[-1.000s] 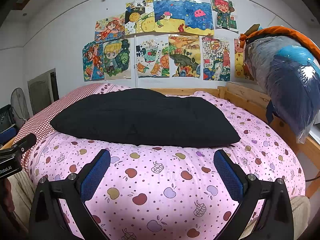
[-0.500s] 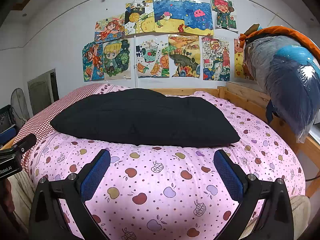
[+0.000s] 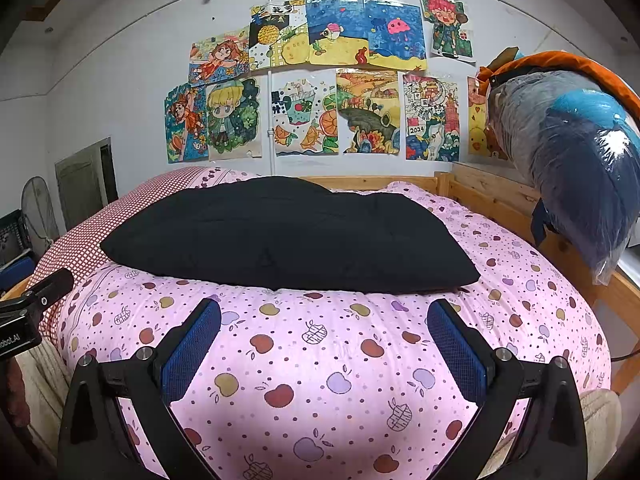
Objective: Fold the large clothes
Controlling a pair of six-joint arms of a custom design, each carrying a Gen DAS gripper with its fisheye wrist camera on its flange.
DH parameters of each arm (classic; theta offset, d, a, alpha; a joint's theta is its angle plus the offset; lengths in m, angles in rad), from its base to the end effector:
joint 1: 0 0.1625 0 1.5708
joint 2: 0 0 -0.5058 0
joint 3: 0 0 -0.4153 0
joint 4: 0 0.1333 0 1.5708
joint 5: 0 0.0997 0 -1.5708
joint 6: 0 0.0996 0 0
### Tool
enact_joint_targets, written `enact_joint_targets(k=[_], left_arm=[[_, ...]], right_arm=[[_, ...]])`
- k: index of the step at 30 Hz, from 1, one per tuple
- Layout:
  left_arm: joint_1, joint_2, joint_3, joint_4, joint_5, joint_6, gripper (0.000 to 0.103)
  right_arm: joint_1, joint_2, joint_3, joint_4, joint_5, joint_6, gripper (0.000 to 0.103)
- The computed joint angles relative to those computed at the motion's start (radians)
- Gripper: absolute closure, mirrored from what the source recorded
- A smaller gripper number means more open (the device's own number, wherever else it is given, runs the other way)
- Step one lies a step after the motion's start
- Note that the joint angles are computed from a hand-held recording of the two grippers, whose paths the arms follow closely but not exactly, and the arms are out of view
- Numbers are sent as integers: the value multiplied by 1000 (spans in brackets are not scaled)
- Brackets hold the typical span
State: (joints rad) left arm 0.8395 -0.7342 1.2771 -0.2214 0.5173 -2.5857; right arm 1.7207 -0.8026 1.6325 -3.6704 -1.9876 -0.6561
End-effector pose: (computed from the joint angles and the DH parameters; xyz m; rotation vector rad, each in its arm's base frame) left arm -0.3348 -0.7023 0.1767 0.4780 1.8991 -1.3890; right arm 0.2037 -0.7260 0.2880 0.5188 -2.0446 1.3759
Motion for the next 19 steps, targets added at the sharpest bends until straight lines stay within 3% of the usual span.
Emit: enact_joint_targets(k=[19], left_arm=[[12,2,-5,6,-7,-4,0]], right_arm=[[1,2,9,-8,-7,10,2]])
